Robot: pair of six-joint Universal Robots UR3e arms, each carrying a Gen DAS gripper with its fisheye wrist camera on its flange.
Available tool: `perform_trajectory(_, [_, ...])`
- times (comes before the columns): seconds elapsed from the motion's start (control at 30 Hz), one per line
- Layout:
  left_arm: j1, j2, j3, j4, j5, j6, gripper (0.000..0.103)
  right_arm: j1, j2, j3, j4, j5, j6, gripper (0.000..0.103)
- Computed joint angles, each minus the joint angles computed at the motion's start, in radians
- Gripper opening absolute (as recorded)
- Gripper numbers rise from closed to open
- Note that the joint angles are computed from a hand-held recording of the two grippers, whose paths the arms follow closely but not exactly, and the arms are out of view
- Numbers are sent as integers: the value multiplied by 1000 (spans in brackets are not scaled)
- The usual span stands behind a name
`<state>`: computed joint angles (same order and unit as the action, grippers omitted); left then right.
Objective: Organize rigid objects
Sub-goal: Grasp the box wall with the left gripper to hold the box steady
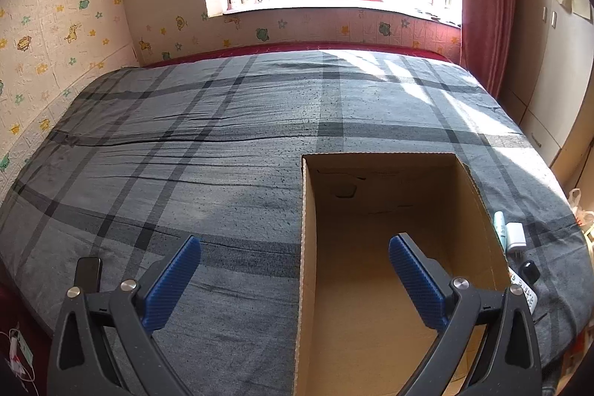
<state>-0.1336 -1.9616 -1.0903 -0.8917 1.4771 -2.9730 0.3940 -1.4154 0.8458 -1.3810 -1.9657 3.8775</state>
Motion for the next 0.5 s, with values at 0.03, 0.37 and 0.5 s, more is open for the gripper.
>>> perform_trajectory(0.03, [2,-9,-5,8,-3,13,103,0,0,2,-1,0,-1,103])
perform_trajectory(0.37, [1,-81,-42,43,8,98,101,-1,-7,30,-14,7,-4,103])
perform_trajectory(0.5, [-6,-111,-22,21,19,117,91,0,-6,35,-22,6,-4,103])
